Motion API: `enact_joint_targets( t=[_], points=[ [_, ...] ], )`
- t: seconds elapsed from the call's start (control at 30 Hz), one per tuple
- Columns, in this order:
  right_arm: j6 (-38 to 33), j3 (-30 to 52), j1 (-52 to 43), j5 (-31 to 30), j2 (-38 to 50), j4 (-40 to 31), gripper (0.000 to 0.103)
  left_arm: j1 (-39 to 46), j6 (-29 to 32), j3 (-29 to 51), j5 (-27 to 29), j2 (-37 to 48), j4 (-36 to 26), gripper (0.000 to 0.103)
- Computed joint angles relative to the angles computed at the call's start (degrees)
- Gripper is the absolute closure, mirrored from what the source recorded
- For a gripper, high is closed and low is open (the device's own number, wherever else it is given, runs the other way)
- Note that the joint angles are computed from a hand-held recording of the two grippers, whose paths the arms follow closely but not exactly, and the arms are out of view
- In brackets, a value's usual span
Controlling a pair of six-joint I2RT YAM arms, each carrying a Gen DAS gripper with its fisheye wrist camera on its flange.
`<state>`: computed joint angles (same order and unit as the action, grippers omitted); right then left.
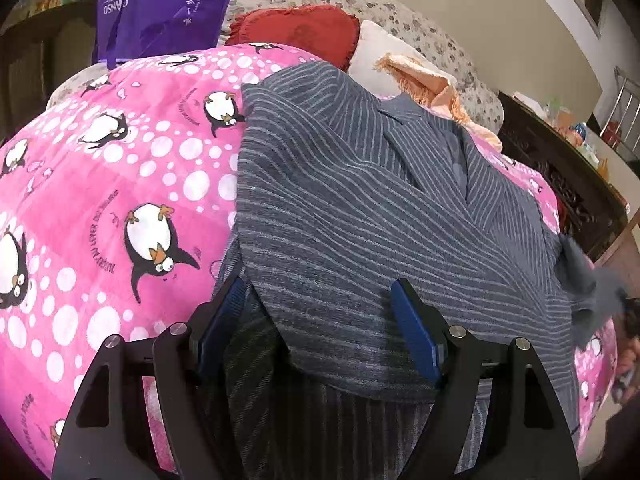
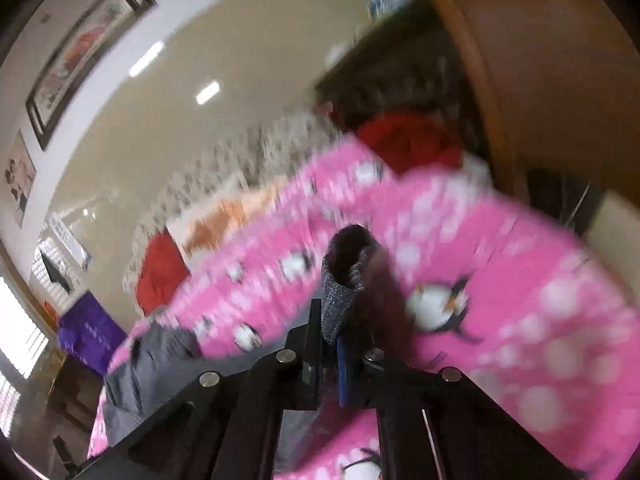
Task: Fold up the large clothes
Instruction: 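Grasp the cuff of the other sleeve with the right tool, then lay the sleeve across the jacket front with the right tool and release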
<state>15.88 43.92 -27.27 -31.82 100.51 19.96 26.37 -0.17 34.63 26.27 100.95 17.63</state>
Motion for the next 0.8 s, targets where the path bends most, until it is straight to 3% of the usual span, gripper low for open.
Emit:
enact_joint_targets(
  t=[0.17,0.23,0.4,0.53,0.63,0.7,0.8],
  points=[
    [0.8,-5.1,-1.8,2.6,-18.9,-5.8,0.099,1.1,-0.9,-0.5,1.1,-0.3,0.6,0.027],
    [0.7,-5.3,0.6,1.8,-22.2,-7.9,0.099,1.8,-1.2,-1.1,1.6,-0.9,1.1,0.027],
    [3.6,-4.6,19.7,5.6,-24.3,-8.7,0.099,6.7,-2.4,-4.1,0.8,-6.3,2.4,0.027],
    [6.9,-0.4,39.9,10.9,-15.8,-1.8,0.099,11.9,-3.2,-5.5,-1.8,-8.0,4.0,0.027],
    [7.6,7.4,54.1,14.1,-5.0,3.3,0.099,13.9,-5.6,-5.3,-4.4,-4.3,6.6,0.027],
    [7.3,14.3,62.1,12.6,3.9,6.2,0.099,15.3,-6.7,-2.1,-2.9,-0.8,2.5,0.027],
    [4.4,27.1,69.9,11.9,18.6,2.5,0.099,16.2,-7.7,-2.9,-1.5,-0.7,4.7,0.027]
  ],
)
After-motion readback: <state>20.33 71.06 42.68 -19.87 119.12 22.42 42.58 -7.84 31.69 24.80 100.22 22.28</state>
